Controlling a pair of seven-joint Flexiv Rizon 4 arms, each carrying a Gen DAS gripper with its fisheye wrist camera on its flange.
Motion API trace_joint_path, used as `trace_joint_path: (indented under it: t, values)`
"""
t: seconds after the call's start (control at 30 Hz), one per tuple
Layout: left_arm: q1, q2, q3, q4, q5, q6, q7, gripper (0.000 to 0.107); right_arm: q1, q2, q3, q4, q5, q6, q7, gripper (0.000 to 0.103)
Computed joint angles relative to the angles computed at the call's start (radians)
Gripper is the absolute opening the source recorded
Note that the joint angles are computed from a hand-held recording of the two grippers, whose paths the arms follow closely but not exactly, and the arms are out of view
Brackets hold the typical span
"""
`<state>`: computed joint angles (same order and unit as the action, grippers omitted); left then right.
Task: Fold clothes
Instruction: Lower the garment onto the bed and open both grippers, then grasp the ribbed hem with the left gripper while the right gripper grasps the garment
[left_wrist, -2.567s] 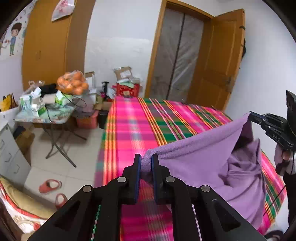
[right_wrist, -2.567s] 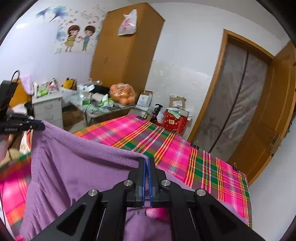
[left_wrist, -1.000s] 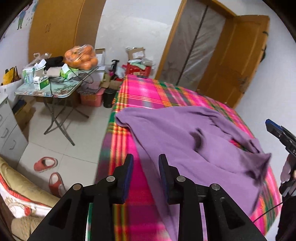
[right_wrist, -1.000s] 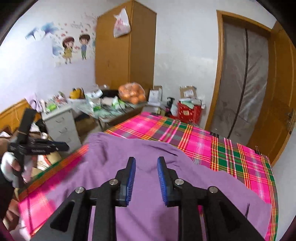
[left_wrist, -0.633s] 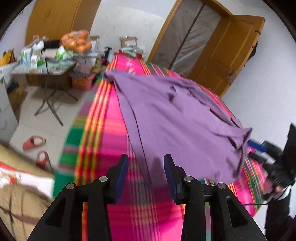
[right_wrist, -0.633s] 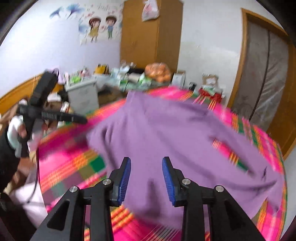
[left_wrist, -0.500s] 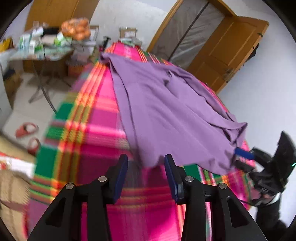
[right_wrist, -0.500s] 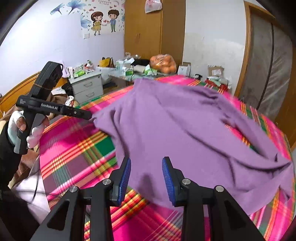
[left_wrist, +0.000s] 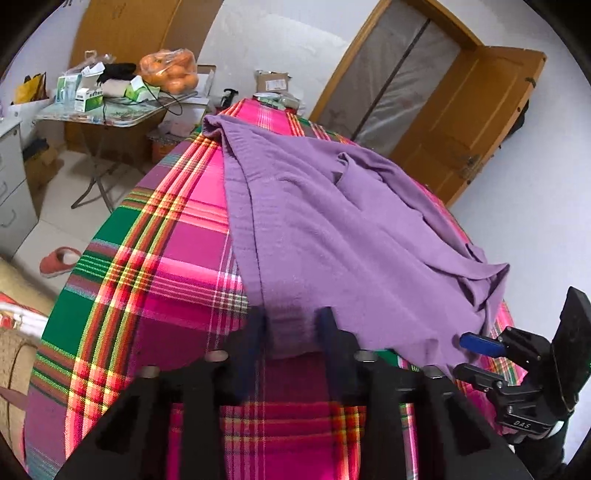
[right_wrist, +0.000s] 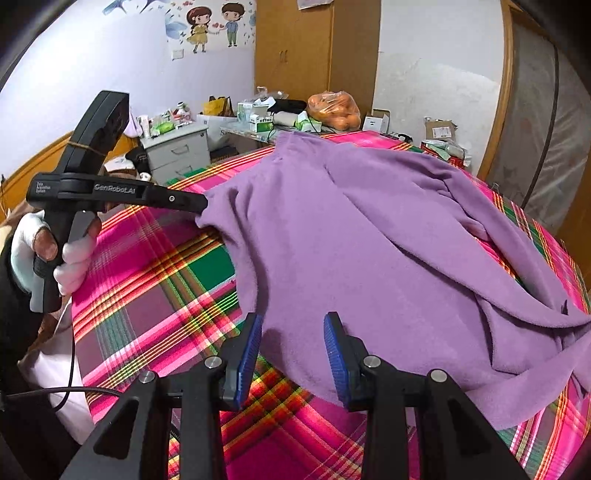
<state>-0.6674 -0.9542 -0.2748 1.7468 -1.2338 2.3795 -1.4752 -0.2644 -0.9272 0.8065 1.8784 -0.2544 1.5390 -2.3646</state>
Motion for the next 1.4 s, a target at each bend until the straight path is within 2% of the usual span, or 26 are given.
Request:
trace_joint_path:
  t: [0.2, 0.37, 0.43, 0.57, 0.73, 0.83, 1.07, 1.2, 1.3, 1.33, 1.4]
  values:
    - [0.002, 0.015, 0.016, 0.059, 0.068, 0.035, -0.095, 0.025, 0.014, 0.008, -0.019, 0.002, 0.004, 0.014, 0.013, 0.036]
    - [0.012, 0.062, 0.029, 0.191, 0.179, 0.11, -0.277, 0.024, 0.003, 0.008, -0.008, 0.011, -0.005, 0.011, 0.014, 0.036]
    - [0.022, 0.07, 0.031, 0.225, 0.23, 0.114, -0.337, 0.024, 0.003, 0.01, -0.007, 0.016, -0.009, 0.008, 0.012, 0.036]
    - [0.068, 0.071, 0.023, 0.266, 0.352, 0.055, -0.471, 0.026, 0.016, 0.018, -0.022, 0.022, -0.014, 0.01, 0.01, 0.036]
    - [0.085, 0.068, 0.03, 0.311, 0.489, 0.076, -0.662, 0.026, 0.011, 0.017, -0.016, 0.016, -0.01, -0.001, 0.014, 0.036]
    - [0.092, 0.059, 0.038, 0.297, 0.567, 0.065, -0.725, 0.026, 0.018, 0.022, -0.022, 0.017, -0.003, -0.003, 0.014, 0.036]
    - [0.112, 0.022, 0.065, 0.25, 0.62, 0.066, -0.817, 0.029, 0.046, 0.055, -0.066, 0.052, -0.028, 0.034, 0.001, 0.036]
    - [0.103, 0.009, 0.081, 0.228, 0.594, 0.078, -0.827, 0.029, 0.072, 0.068, -0.11, 0.054, -0.05, 0.029, 0.003, 0.036]
    - [0.091, 0.0, 0.091, 0.214, 0.567, 0.091, -0.81, 0.025, 0.047, 0.051, -0.08, 0.032, -0.045, -0.014, -0.006, 0.036]
    - [0.088, -0.002, 0.092, 0.211, 0.558, 0.092, -0.802, 0.018, 0.041, 0.047, -0.071, 0.024, -0.038, -0.029, -0.013, 0.036]
    - [0.091, -0.005, 0.088, 0.21, 0.558, 0.1, -0.8, 0.014, 0.046, 0.048, -0.071, 0.019, -0.023, -0.035, -0.03, 0.036]
